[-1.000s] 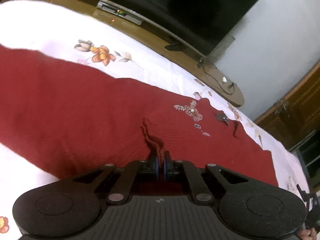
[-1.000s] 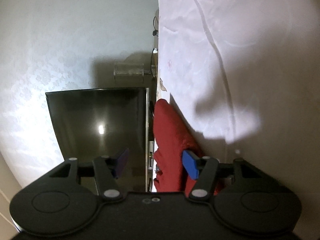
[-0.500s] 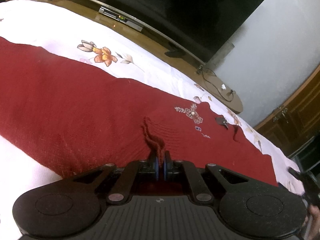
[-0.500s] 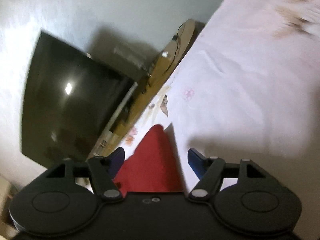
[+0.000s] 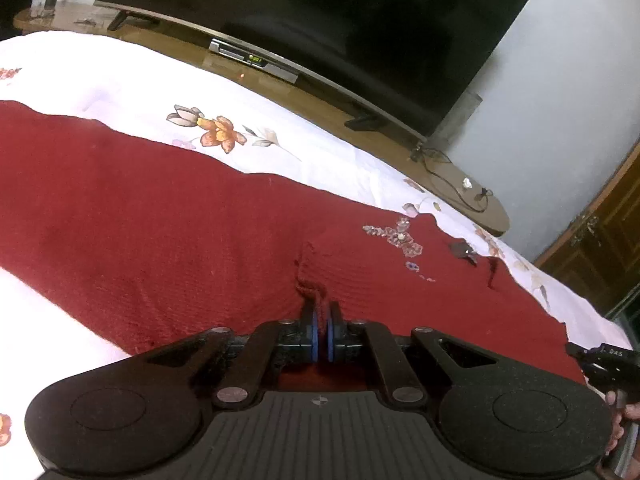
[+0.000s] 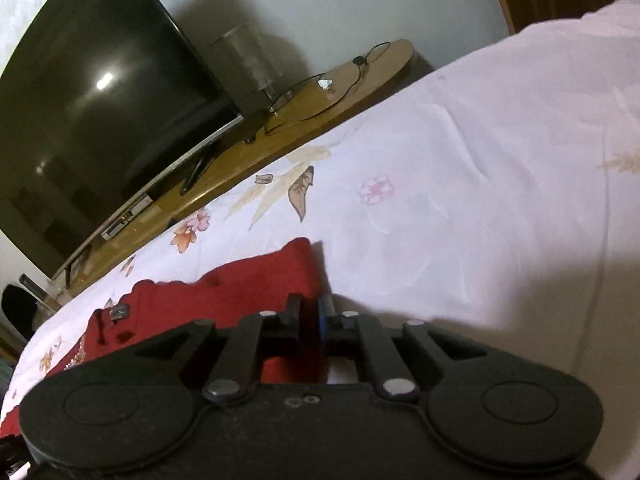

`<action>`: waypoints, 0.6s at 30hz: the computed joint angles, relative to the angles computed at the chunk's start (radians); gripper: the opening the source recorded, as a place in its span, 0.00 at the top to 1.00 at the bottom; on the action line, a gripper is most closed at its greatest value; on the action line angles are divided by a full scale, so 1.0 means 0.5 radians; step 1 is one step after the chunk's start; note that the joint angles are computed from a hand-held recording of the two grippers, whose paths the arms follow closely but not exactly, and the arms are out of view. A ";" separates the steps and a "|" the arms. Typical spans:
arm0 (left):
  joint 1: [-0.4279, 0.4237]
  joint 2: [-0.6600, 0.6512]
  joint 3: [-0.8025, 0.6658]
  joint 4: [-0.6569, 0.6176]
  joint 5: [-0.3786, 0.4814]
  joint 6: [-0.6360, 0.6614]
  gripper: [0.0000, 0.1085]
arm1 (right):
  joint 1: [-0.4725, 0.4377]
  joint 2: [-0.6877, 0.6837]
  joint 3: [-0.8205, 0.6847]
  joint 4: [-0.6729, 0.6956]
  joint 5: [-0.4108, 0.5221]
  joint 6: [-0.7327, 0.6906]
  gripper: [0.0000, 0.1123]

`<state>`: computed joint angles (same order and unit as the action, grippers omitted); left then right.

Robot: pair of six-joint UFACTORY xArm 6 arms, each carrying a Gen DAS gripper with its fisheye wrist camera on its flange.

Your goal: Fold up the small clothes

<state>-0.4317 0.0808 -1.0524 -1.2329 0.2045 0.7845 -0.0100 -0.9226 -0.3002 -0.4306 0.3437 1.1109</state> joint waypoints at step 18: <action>0.649 -0.435 0.361 -0.424 -0.047 0.266 0.37 | 1.671 -0.564 -0.155 -0.891 1.747 1.010 0.50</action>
